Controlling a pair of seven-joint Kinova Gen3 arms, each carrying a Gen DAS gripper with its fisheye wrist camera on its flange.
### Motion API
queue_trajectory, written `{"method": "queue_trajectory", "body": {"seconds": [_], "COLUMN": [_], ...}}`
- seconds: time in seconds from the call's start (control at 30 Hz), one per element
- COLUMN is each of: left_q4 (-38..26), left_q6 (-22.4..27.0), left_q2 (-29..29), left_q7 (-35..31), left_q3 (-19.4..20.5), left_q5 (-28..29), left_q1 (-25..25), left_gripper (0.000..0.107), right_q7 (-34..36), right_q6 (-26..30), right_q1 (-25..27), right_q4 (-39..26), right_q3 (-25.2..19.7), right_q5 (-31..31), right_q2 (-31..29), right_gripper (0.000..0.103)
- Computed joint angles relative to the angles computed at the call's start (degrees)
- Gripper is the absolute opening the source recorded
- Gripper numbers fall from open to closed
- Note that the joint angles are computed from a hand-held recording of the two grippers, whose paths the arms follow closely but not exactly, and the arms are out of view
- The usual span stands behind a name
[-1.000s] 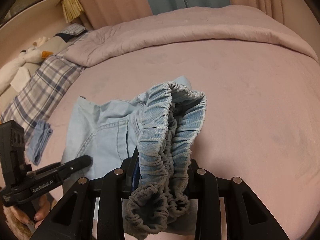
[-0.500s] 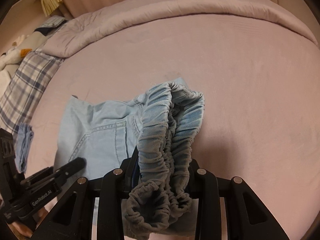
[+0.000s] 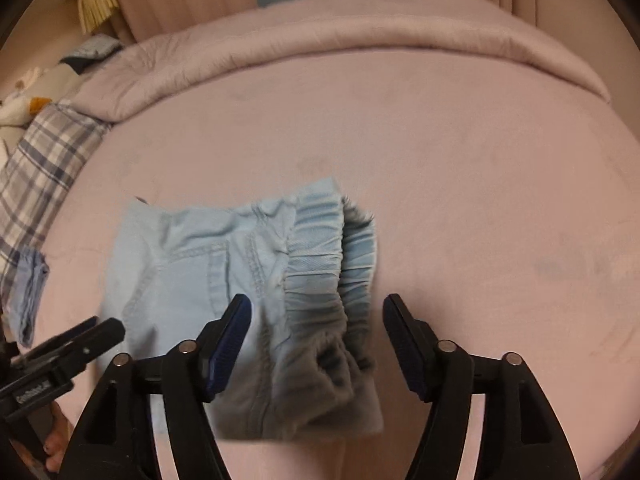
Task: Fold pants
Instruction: 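Open both grippers and lay the folded jeans on the bed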
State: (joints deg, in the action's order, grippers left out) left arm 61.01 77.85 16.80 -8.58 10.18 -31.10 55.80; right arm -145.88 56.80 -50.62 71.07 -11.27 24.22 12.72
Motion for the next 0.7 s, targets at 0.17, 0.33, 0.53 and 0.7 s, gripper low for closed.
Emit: {"method": "queue_trajectory", "body": {"seconds": [0.17,0.33,0.53,0.7], "left_q4": [-6.6,-8.3,-12.0,-12.5], "left_q6": [8.7,12.1,15.4,16.2], "left_q2": [1.7,1.8,3.7,4.2], "left_q7": [-0.2,0.7,-0.7,-0.5], "left_q3": [-0.6,-1.2,-2.2,-2.7], "left_q5": [-7.3,-12.6,-13.1,-12.4], "left_q1": [6.1,11.0,13.7,14.9], "left_gripper": [0.097,0.102,0.102,0.102], "right_q7": [-6.0,-11.3,-17.9,-19.5], "right_q6": [-0.7,-1.3,2.3,2.4], "right_q1": [-1.9,-0.4,-1.4,-1.9], "right_q4": [5.3,9.5,8.8,9.3], "right_q3": [-1.4,-4.8,-8.0,-8.4], "right_q5": [6.8,11.2,17.7,17.0], "right_q2": [-5.6,-9.8,-9.1,-9.0], "right_gripper": [0.080,0.083,0.084,0.084]}}
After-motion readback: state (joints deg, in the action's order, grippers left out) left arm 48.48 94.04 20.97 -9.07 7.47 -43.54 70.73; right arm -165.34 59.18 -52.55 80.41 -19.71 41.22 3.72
